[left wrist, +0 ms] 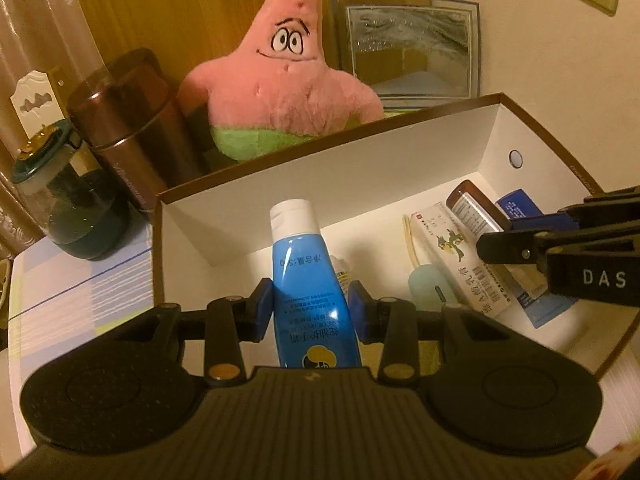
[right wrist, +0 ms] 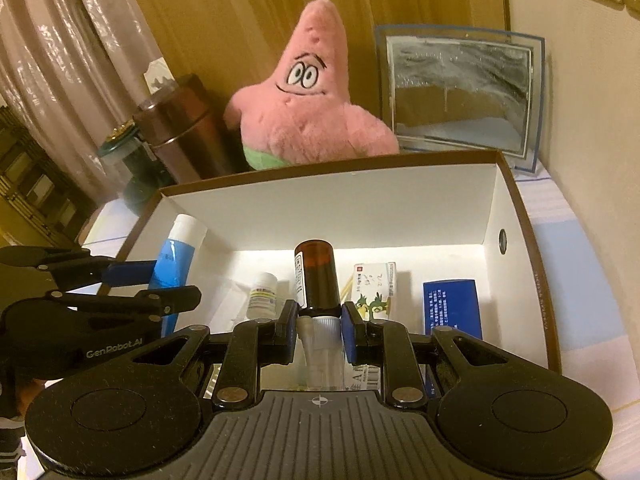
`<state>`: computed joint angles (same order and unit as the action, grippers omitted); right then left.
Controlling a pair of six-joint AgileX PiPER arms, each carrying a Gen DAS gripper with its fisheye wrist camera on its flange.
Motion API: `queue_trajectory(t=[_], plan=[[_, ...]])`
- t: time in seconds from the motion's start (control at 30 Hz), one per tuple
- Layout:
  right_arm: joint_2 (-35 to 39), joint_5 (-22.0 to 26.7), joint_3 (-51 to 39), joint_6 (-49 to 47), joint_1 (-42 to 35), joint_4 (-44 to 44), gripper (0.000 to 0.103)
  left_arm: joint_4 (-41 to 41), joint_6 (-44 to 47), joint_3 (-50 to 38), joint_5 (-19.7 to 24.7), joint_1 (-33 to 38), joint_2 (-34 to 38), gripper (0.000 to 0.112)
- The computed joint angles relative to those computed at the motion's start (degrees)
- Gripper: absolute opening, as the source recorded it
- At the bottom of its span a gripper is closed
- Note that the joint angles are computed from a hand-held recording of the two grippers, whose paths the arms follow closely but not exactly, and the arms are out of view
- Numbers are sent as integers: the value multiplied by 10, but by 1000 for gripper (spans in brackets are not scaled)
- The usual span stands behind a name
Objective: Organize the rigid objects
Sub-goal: 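Carry the blue tube over the brown box while the right tool carries the brown bottle, then lower the blue tube into the box and open the left tool while the right tool lowers the bottle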
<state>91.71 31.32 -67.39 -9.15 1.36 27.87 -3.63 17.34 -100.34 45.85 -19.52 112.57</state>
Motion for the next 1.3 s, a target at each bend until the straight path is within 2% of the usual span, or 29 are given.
queue_trajectory(t=[0.57,0.8,1.3], plan=[[30,-1,-21,1,-5,-2,23,7,-7,-74,23,-4,68,37],[42,0,-32,-2,-6,-1,23,13,-30,-116,49,-3,98,38],[73,5,-59,-13,-6,3,23,3,-30,-127,51,13,104,43]])
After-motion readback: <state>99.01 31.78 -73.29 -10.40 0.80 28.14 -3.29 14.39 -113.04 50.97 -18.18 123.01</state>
